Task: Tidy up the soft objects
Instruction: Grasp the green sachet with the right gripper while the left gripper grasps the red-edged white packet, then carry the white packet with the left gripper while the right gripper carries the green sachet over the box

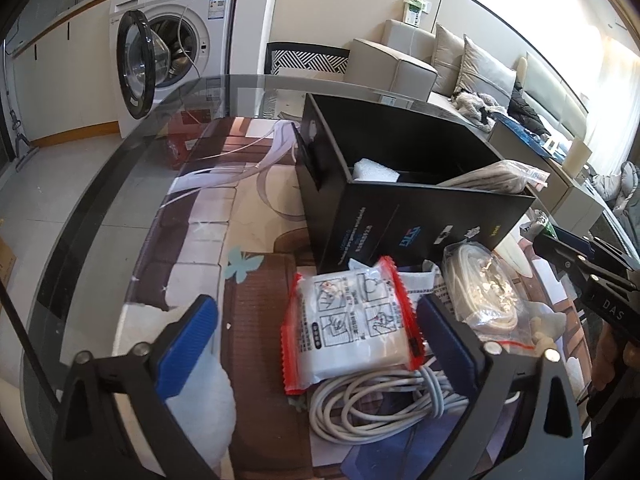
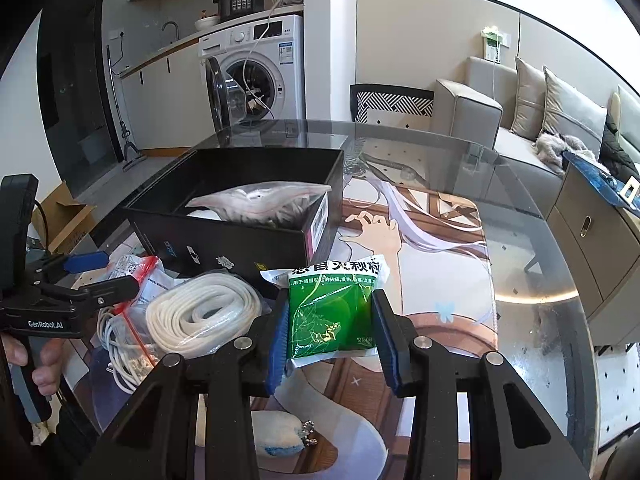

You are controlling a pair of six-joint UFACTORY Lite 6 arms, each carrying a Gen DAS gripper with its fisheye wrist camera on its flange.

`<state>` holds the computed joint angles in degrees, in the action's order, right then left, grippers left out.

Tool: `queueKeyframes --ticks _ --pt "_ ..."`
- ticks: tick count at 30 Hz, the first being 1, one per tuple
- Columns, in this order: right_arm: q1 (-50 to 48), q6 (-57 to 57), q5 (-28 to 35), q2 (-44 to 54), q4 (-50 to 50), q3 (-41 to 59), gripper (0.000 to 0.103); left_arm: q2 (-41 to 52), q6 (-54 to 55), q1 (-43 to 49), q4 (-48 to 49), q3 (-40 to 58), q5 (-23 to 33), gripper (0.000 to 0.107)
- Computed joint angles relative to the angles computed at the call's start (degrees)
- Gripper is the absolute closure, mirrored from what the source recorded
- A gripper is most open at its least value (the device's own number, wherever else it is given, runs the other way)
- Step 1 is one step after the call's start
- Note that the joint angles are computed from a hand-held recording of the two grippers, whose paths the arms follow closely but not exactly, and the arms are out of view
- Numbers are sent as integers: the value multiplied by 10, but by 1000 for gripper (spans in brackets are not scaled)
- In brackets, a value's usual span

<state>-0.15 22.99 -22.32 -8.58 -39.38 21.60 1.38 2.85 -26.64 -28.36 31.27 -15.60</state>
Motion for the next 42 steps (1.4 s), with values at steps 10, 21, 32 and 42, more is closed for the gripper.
queueKeyframes --ticks 10,21,32,42 --pt "4 8 2 -37 -5 -15 65 2 -138 11 172 2 17 61" --pt "1 27 0 -72 -23 -25 65 -49 -91 -1 127 -14 25 62" --pt "11 119 6 -164 -103 -54 65 -124 -57 -15 110 -30 37 62" --pt "25 179 1 -229 -140 -65 65 -152 -42 -10 100 -13 54 62"
